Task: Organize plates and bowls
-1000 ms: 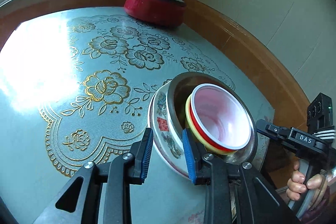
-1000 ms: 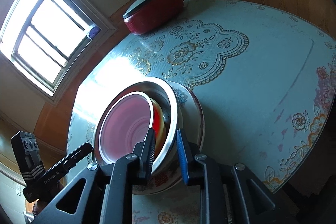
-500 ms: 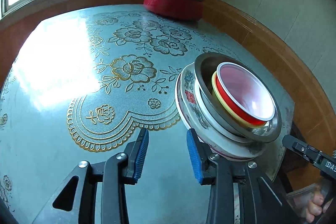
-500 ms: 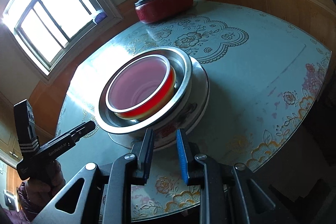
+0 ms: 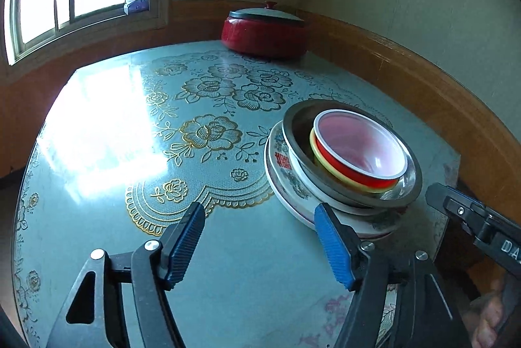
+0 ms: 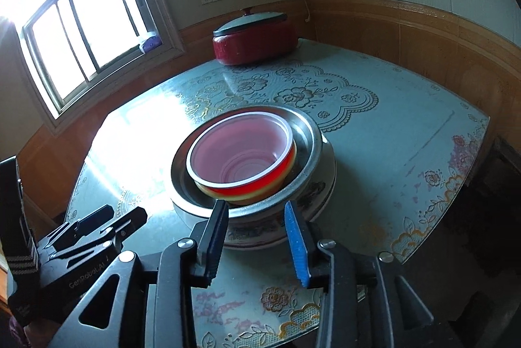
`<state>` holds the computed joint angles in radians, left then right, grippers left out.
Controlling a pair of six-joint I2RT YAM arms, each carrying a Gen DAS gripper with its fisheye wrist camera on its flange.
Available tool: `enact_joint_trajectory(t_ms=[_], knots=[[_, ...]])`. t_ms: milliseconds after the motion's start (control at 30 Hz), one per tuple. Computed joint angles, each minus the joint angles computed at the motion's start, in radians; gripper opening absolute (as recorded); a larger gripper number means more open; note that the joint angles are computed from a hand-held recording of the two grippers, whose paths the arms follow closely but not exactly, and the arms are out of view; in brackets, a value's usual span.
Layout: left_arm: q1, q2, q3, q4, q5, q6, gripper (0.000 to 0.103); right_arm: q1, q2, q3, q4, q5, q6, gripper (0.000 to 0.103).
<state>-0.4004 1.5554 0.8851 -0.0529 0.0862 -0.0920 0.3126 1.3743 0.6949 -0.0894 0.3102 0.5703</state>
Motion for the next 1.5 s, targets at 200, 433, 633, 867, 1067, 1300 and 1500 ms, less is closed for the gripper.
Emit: enact_joint_trajectory(t_ms=[200, 433, 633, 867, 1067, 1300, 1500], knots=[[-0.030, -0.025, -0.014, 0.025, -0.015, 0.009, 0.086, 0.030, 0.013, 0.007, -0.019, 0.147, 0.069, 0.041], [-0.048, -0.054, -0.030, 0.051, -0.024, 0.007, 0.103, 0.048, -0.015, -0.005, -0.037, 0.216, 0.100, 0.041], [-0.049, -0.045, -0.016, 0.052, -0.020, 0.022, 0.103, 0.056, -0.002, 0.006, -0.034, 0.230, 0.106, 0.041], [-0.046, -0.034, -0.011, 0.059, 0.000, 0.032, 0.103, 0.051, 0.049, 0.034, -0.015, 0.199, 0.086, 0.041], [-0.046, -0.030, -0.011, 0.068, 0.007, 0.026, 0.103, 0.051, 0.067, 0.042, -0.006, 0.198, 0.077, 0.041], [-0.050, -0.023, -0.011, 0.076, -0.011, 0.012, 0.103, 0.045, 0.093, 0.049, 0.006, 0.176, 0.067, 0.041], [-0.053, -0.007, 0.000, 0.069, -0.026, 0.017, 0.103, 0.036, 0.116, 0.059, 0.018, 0.163, 0.063, 0.041]])
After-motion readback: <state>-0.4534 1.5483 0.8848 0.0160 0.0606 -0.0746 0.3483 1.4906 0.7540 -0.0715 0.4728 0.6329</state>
